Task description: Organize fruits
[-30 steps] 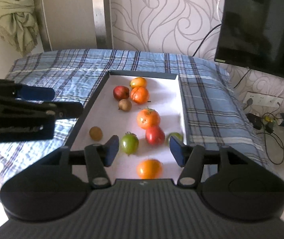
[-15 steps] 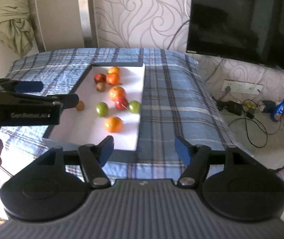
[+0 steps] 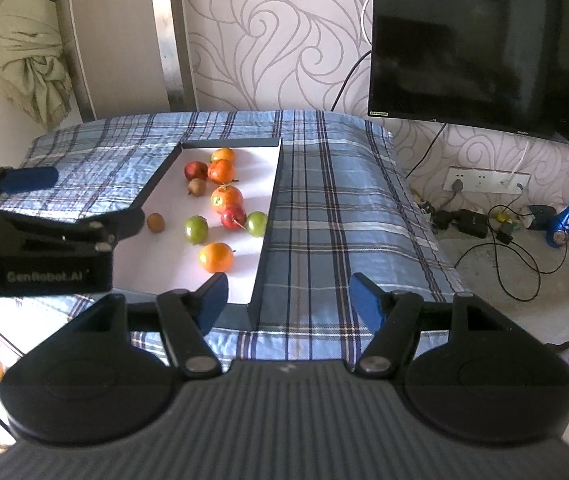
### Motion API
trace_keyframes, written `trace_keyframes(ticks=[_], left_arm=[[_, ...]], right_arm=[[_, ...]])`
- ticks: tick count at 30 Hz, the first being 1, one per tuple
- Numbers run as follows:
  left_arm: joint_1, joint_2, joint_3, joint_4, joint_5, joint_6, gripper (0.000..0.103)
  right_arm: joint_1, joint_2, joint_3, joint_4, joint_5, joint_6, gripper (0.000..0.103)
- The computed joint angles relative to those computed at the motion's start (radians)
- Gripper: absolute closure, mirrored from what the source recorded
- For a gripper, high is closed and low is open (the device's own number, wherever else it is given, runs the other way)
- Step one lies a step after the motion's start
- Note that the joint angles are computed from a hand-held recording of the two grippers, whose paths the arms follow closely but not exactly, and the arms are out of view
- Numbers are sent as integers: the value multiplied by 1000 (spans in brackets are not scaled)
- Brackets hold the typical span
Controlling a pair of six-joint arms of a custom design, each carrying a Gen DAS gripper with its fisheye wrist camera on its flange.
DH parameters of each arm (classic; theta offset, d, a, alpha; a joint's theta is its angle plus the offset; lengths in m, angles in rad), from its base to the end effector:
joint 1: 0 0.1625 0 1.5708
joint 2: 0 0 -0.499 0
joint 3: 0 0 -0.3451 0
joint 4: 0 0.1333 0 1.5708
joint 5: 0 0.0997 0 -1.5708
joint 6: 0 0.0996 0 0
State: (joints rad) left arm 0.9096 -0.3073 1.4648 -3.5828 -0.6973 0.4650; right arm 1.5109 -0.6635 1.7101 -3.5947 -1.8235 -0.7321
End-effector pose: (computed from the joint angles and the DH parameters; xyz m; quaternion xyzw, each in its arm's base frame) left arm -0.2815 -0.7033 0.0306 0.2920 0.7909 -0.4114 0.3463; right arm 0.0662 -0.7068 0.1998 0.2330 -0.8464 0.3867 0.2823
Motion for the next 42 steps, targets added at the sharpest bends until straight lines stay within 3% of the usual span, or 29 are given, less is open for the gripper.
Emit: trace_keyframes(ticks=[8,16,33,42], left_arm=[[17,-27,11,98,-37,-110,0],[28,-21,0,108,-50,-102,0],[33,-13,-23,116,-52,-69,0],[39,-18,-19,137,-74,-120,0]], right_arm=[[3,3,-9,9,-8,-1,34],[7,15,-34,21,-34,-3,34],[2,23,-55,21,-17,26,34],[0,25,-59,18,-18,16,34]])
